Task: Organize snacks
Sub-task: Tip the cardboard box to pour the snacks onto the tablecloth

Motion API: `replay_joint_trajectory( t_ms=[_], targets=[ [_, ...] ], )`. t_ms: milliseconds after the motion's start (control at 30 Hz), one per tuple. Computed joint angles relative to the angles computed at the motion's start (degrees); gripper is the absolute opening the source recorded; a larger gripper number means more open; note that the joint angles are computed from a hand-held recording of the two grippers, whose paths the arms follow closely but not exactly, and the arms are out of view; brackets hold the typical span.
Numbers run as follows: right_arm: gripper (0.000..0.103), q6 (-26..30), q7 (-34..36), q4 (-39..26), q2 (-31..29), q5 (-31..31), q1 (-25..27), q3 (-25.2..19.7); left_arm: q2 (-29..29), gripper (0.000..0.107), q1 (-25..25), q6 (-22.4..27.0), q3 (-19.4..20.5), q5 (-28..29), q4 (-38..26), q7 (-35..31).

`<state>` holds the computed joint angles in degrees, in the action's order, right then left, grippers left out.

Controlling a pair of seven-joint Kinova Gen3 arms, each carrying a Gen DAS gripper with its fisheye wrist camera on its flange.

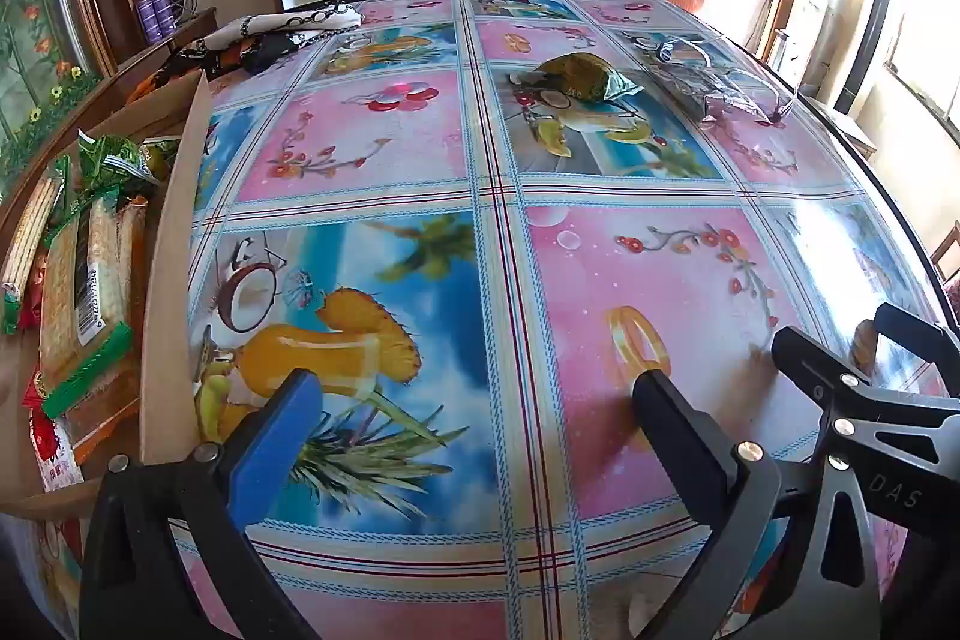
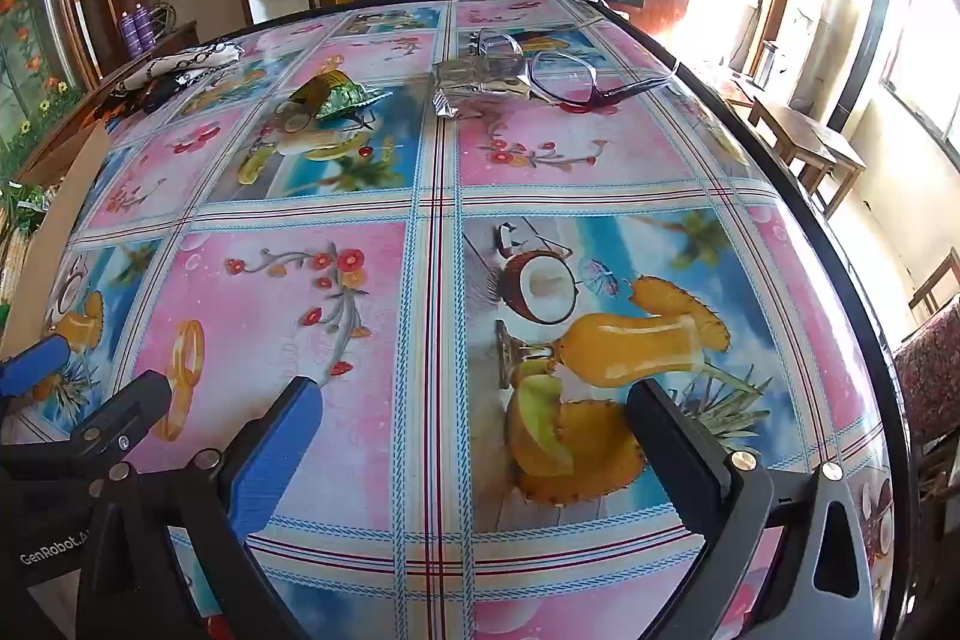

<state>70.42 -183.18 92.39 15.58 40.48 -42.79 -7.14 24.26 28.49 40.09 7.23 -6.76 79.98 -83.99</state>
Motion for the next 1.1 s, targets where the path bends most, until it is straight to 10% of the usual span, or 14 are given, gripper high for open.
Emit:
replay_joint_trajectory(
  t_ms=[1100],
  targets=[
    [0.102, -0.19, -0.19, 0.1, -0.06, 0.04, 0.02, -0.04, -0.33, 0.103, -0.14, -0.18, 0.04, 0.02, 0.39, -0.21]
  ],
)
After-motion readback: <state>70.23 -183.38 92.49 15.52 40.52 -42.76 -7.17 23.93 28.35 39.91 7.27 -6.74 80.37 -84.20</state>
